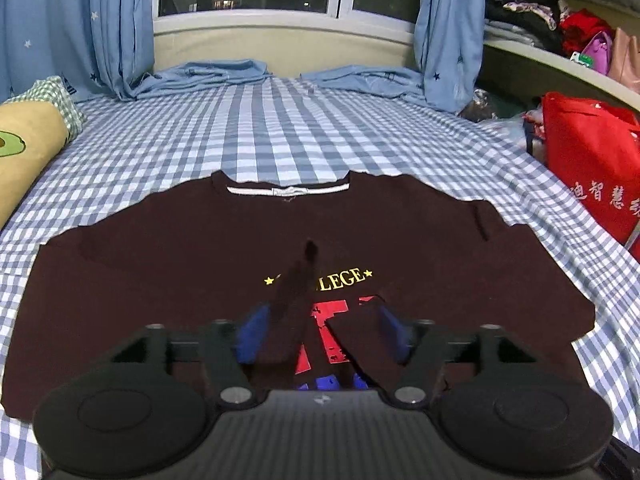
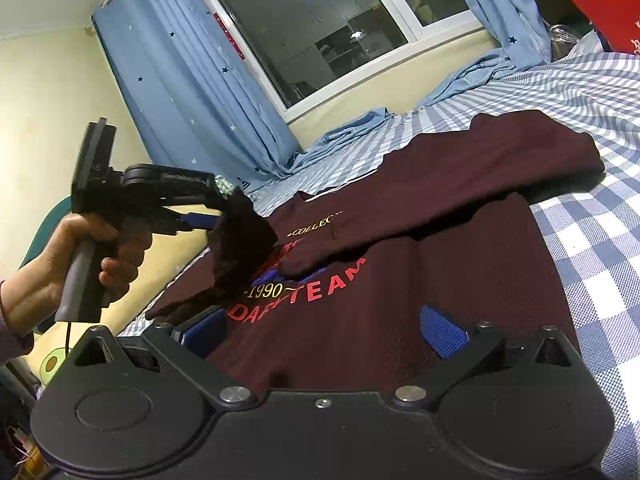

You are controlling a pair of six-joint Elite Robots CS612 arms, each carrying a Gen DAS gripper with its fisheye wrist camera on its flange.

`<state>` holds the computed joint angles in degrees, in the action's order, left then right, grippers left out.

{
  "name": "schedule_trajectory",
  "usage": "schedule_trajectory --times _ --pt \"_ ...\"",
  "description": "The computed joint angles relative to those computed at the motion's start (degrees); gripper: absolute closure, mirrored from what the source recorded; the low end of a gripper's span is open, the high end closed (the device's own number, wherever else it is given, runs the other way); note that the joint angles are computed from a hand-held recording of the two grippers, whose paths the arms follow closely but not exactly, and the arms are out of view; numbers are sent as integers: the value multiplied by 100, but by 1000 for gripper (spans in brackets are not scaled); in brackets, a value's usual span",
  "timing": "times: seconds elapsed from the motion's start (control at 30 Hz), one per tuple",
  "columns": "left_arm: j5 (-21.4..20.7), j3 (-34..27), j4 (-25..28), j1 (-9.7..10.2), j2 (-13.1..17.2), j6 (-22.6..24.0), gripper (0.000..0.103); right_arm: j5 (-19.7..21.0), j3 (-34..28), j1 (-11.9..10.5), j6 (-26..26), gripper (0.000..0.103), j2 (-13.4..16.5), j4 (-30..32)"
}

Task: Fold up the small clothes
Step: 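Carry the sleeve cuff across the sweatshirt front with the left tool, then open the left tool to release the sleeve on the sweatshirt front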

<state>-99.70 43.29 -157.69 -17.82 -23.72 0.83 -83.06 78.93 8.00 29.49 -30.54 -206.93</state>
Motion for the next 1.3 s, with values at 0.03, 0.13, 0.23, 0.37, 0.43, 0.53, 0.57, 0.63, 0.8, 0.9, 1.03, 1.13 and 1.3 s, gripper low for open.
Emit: schedule_trajectory --times 0.03,0.13,0.23,0.37,0.43,0.53,0.57,0.63,0.8,0.9,1.03,1.13,1.3 --pt "-19 46 -58 14 -24 9 22 -1 -1 1 -1 0 1 1" --pt "21 258 -272 88 -125 -106 9 8 -6 0 -1 0 5 -8" --pt "-41 370 -286 208 -189 -264 4 31 -19 -6 -2 0 12 -8" --pt "205 511 -352 362 -238 -601 4 25 -21 -5 -27 0 8 24" --pt "505 535 -386 422 -224 -731 3 26 -18 -7 -30 0 6 26" --pt "1305 437 -417 460 -107 -759 3 17 -17 -6 -43 0 0 51" --pt "1526 354 -375 482 -43 -830 3 11 -16 -6 -57 0 -10 85" --pt "1813 141 -255 546 102 -1101 3 -114 -29 20 -159 0 -81 382" --pt "2189 -511 252 718 492 -1843 3 -537 -434 122 -543 0 -126 1068" --pt "2403 -863 564 786 704 -2137 2 -458 -1104 126 -676 0 63 1673" --pt "2430 -987 637 852 823 -2352 0 -510 -2352 193 -743 0 554 2787" --pt "2430 -906 525 863 792 -2285 1 -785 -3118 296 -953 0 961 3195" --pt "2149 -913 -109 889 827 -2317 1 -1443 -3933 445 -1328 0 1388 4225"
